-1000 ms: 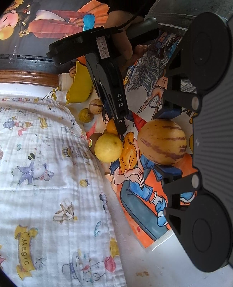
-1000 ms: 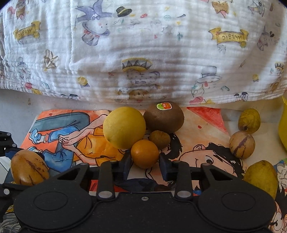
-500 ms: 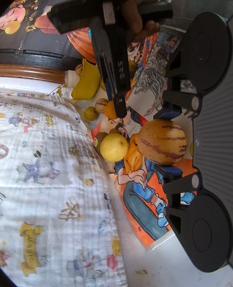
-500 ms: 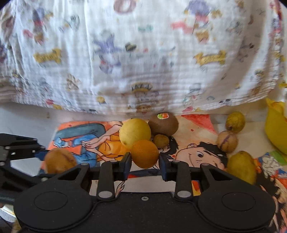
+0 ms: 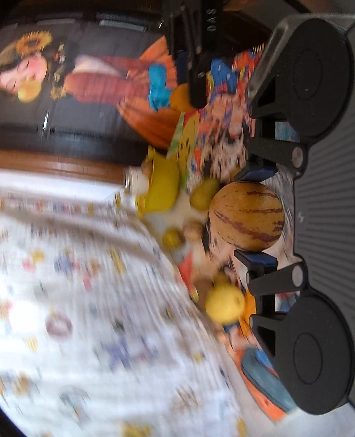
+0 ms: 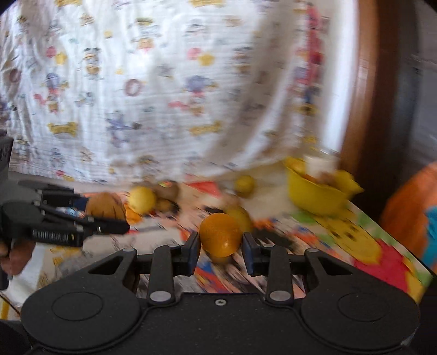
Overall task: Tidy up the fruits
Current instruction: 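Carry the orange in the right gripper over the grey tray while the left carries the pepino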
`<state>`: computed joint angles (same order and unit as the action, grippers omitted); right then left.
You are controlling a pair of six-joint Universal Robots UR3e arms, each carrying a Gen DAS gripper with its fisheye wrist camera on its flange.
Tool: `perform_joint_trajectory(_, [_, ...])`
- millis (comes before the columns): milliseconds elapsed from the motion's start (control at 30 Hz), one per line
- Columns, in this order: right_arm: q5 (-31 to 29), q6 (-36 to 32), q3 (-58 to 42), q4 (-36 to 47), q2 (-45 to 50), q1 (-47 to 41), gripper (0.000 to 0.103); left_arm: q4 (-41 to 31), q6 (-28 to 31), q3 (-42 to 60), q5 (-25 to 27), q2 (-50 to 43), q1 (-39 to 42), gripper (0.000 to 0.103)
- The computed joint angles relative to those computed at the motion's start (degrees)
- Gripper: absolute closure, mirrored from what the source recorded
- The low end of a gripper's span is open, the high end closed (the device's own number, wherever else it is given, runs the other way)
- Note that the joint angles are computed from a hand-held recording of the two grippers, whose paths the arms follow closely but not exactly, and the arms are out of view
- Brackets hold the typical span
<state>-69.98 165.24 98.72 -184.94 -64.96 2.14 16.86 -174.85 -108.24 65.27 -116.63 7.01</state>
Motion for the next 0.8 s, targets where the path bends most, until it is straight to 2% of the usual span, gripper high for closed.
perform_joint_trajectory(167, [-1.88, -0.19, 18.09, -6.98, -8.98, -5.66, 0.068, -4.17, 1.72, 5.61, -2.07, -2.07, -4.98, 0.049])
perform_joint_trajectory(333, [-2.73, -0.56, 30.8, -13.39, -12.76, -9.15, 0.068, -7.96, 4.32, 11.19, -2.16, -5.43, -9.98, 0.048])
perform_joint_trajectory(567, [-4.34, 2.1, 41.35, -22.31, -12.13, -10.97, 0.068, -18.64, 8.86, 22.25, -5.0, -11.23, -14.56, 0.048])
perform_joint_trajectory(800, [-7.94, 4.96, 44.91, -25.05, -10.62, -11.02, 0.068, -28.7, 13.29, 35.76, -7.21, -19.76, -17.57, 0.048])
